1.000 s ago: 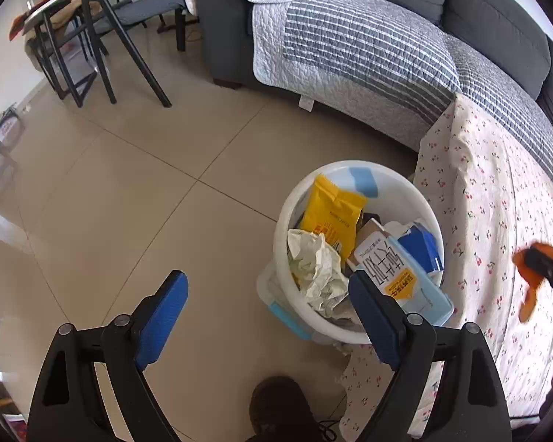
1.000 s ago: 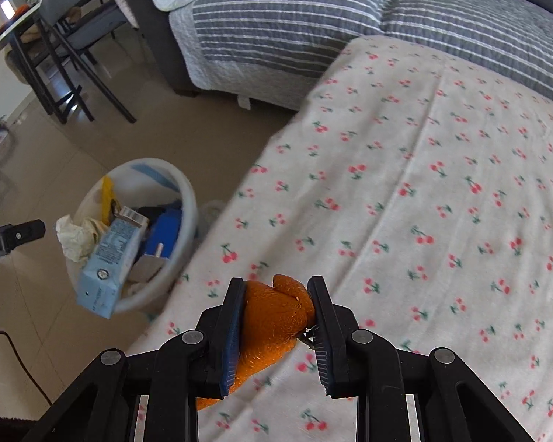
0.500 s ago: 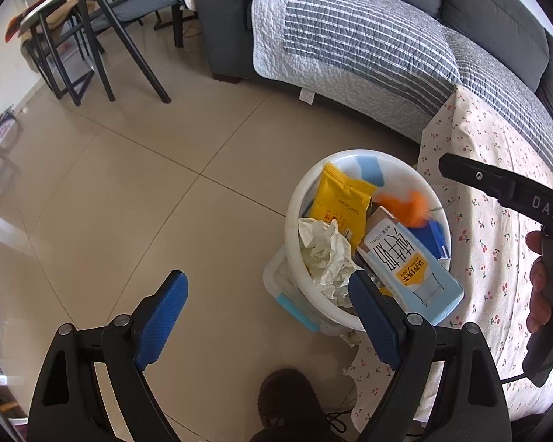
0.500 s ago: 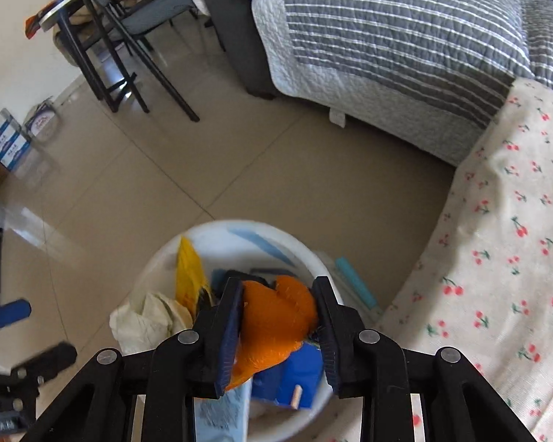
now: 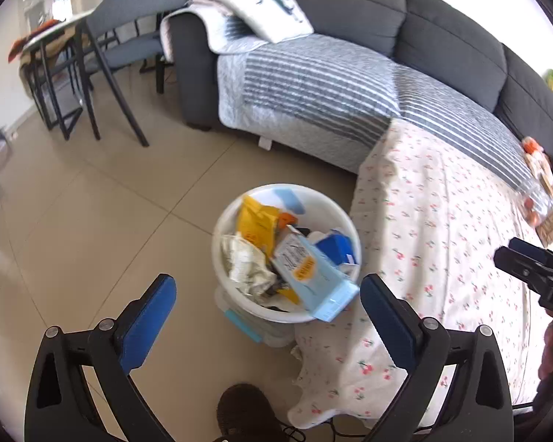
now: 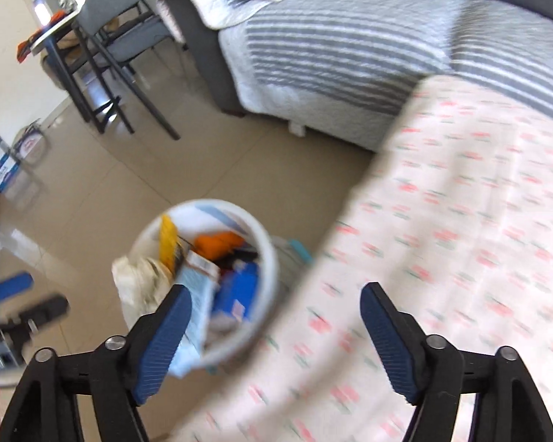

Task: Collect trash

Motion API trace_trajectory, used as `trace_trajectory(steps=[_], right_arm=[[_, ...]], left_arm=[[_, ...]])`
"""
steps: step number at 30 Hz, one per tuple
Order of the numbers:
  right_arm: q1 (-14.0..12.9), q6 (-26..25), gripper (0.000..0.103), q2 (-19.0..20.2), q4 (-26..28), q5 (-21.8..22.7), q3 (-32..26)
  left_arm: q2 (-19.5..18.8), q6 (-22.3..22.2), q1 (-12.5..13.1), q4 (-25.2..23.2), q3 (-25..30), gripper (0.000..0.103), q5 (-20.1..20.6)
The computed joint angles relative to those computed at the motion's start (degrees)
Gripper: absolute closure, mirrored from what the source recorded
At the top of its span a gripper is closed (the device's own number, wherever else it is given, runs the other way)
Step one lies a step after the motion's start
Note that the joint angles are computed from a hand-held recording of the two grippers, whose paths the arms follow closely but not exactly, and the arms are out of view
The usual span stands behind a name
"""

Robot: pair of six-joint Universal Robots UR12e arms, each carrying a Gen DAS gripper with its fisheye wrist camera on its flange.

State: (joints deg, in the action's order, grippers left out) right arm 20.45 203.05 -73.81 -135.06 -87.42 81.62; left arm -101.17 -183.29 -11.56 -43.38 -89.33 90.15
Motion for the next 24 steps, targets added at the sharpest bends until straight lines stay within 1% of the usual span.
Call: trace_trajectory(steps=[2, 6, 9, 11, 14, 16, 17, 20, 22, 24], right_arm=[[-0.04, 0.53, 0.020, -3.20, -0.36, -2.12, 3.32], [0.34, 1.82, 0.015, -8.99, 0.44, -7.57, 8.76], [0.90, 3.99, 0.010, -12.96, 1.16, -11.75, 12.53], [1.47, 6.03, 0.008, -15.11, 1.71, -14.69, 14.50], [2.49, 8.25, 0.006, -18.07, 1.04, -18.94, 17.46], [3.46, 9.10, 0.003, -19.47, 0.88, -22.56, 19.08], [3.83, 9.34, 0.002, -19.94, 1.22, -24.21, 19.59], [5.07, 10.13, 0.001, -21.07, 1.80, -29.24, 21.44], [5.45, 10.81, 0.001, -21.62, 2.60, -30.69, 22.65], [5.52, 11.15, 0.001, -21.94, 4.06, -30.52, 23.37]], left_arm=[[0.92, 0.65, -1.57, 2.19, -1.67, 0.000, 1.78], [2.90, 3.13, -3.66, 3.63, -4.26, 0.000, 0.40], [4.02, 4.00, -5.38, 4.01, -5.64, 0.000, 1.52], [4.66, 3.36, -6.02, 4.33, -6.60, 0.000, 1.65], [5.61, 1.72, -7.22, 5.85, -8.18, 0.000, 3.88], [5.93, 0.28, -8.36, 6.79, -8.88, 0.000, 7.19], [6.12, -0.18, -8.81, 7.21, -9.25, 0.000, 8.11], [6.52, -0.05, -9.56, 8.27, -10.11, 0.000, 8.46], [6.77, 0.18, -9.84, 9.10, -10.65, 0.000, 8.26], [6.83, 0.04, -10.07, 9.73, -10.89, 0.000, 8.38]])
